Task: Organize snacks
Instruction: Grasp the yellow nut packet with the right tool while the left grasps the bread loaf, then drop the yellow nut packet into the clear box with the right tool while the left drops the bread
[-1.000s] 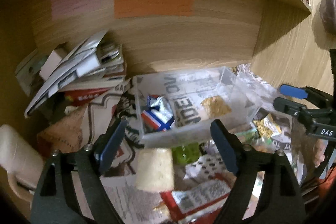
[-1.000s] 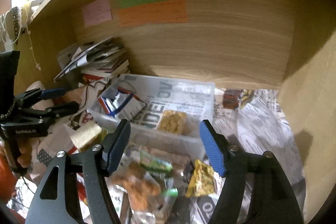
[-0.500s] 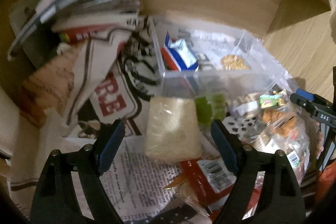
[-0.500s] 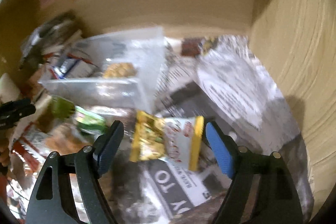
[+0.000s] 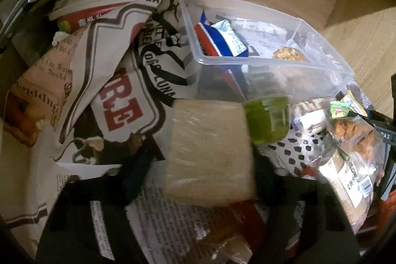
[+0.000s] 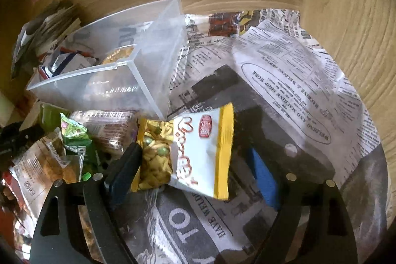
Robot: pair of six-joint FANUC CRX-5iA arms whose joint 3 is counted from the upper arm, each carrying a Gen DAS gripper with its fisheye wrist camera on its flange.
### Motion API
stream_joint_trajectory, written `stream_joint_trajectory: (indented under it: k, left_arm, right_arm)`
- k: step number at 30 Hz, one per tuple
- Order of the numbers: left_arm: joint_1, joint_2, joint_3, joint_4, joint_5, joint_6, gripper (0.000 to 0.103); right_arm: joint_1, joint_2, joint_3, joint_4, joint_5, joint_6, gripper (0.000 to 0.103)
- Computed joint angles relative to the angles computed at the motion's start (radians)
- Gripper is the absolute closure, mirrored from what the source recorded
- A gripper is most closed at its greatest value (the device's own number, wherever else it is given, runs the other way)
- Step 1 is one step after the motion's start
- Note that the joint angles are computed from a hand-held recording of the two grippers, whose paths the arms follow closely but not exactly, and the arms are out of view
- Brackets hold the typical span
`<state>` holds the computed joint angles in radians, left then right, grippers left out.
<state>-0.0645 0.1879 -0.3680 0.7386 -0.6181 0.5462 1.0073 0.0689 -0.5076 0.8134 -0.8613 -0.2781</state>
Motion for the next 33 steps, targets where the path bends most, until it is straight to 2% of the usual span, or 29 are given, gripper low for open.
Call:
stream_joint_trajectory:
  k: [2, 3, 4, 6, 7, 9, 11, 18, 26, 33]
  left_arm:
    - [-0.010, -0.009, -0.014, -0.002, 0.033, -0.011, 0.048]
    - [-0.012, -0.013, -0.021, 0.005, 0.042, -0.019, 0.048]
    - [-0.011, -0.011, -0.022, 0.012, 0.044, -0.026, 0.048]
    - [-0.008, -0.012, -0.024, 0.017, 0.042, -0.025, 0.048]
    - [-0.007, -0.014, -0.026, 0.021, 0.043, -0.028, 0.048]
    - [-0.003, -0.026, -0.040, 0.036, 0.056, -0.047, 0.048]
    - [0.003, -0.044, -0.059, 0.064, 0.067, -0.078, 0.048]
    - [0.019, -0.101, -0.102, 0.171, 0.079, -0.167, 0.048]
    - [-0.002, -0.170, -0.145, 0.303, 0.097, -0.260, 0.048]
    - [-0.037, -0.179, -0.132, 0.383, 0.102, -0.315, 0.048]
  right_arm:
    - [-0.001, 0.007, 0.009, -0.001, -0.006, 0.009, 0.019]
    - [-0.003, 0.008, 0.009, 0.002, -0.003, 0.011, 0.023]
    - [-0.004, 0.005, 0.002, 0.011, 0.010, 0.008, 0.029]
    - [-0.003, 0.003, -0.001, 0.021, 0.018, 0.011, 0.056]
    - [-0.003, 0.004, -0.001, 0.023, 0.019, 0.010, 0.059]
    - [0.000, 0.002, -0.005, 0.031, 0.019, 0.003, 0.073]
    - [0.002, -0.004, -0.016, 0.049, 0.021, -0.021, 0.077]
    - [0.023, -0.030, -0.054, 0.133, -0.009, -0.109, 0.085]
    - [0.062, -0.051, -0.066, 0.210, -0.093, -0.164, 0.086]
    - [0.078, -0.068, -0.061, 0.300, -0.147, -0.187, 0.086]
